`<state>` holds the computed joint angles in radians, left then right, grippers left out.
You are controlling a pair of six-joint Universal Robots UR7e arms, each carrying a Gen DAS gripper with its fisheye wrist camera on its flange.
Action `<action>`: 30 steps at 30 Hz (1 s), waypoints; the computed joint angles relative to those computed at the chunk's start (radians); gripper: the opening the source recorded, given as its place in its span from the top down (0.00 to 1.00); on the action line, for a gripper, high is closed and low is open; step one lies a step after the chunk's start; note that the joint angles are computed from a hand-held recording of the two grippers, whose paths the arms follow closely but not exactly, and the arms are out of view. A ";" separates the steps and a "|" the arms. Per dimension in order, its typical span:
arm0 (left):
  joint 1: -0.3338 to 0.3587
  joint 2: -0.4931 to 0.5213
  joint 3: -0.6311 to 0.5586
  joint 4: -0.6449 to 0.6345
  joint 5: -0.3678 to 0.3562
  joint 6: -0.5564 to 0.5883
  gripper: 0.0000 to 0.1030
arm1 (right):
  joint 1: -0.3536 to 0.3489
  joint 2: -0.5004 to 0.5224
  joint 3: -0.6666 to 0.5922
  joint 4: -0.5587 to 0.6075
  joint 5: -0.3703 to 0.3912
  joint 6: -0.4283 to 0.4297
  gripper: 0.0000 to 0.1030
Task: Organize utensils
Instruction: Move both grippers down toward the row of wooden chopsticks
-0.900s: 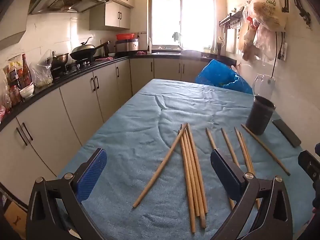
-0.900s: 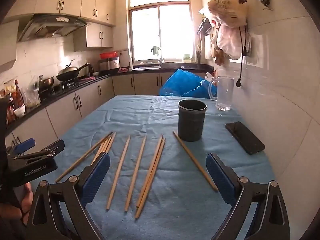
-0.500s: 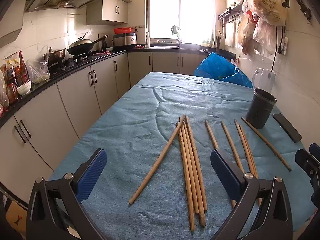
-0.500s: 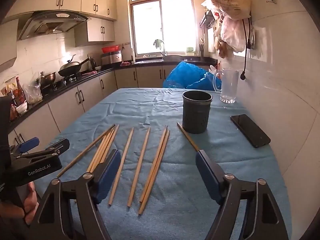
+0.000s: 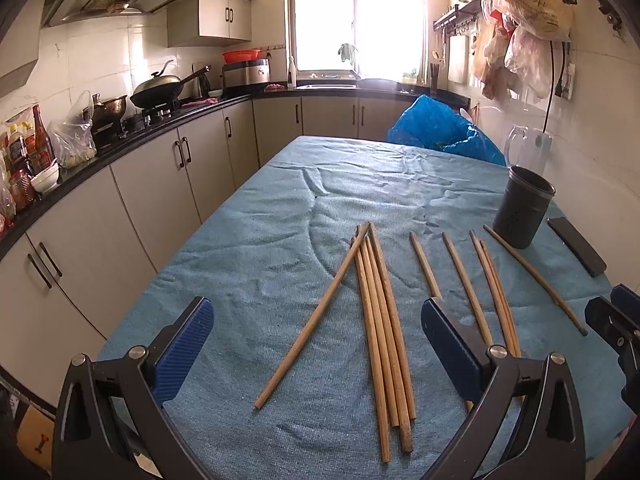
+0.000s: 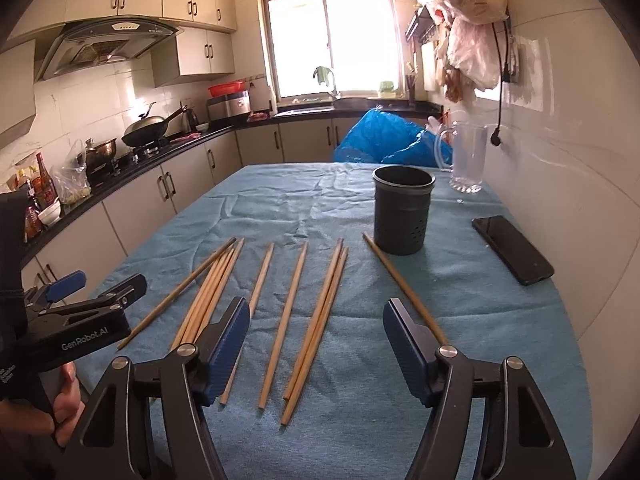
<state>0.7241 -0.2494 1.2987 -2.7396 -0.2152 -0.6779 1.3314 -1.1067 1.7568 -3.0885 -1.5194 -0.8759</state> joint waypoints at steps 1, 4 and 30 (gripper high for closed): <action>0.002 -0.003 0.001 0.008 -0.004 -0.005 0.00 | 0.001 0.003 -0.006 0.015 -0.002 -0.002 0.31; 0.009 -0.016 0.008 0.027 -0.014 -0.019 0.00 | 0.006 0.007 -0.038 0.105 -0.001 0.006 0.36; 0.223 -0.029 -0.304 0.431 -0.524 0.066 0.53 | 0.137 0.304 -0.664 0.883 -0.149 0.195 0.60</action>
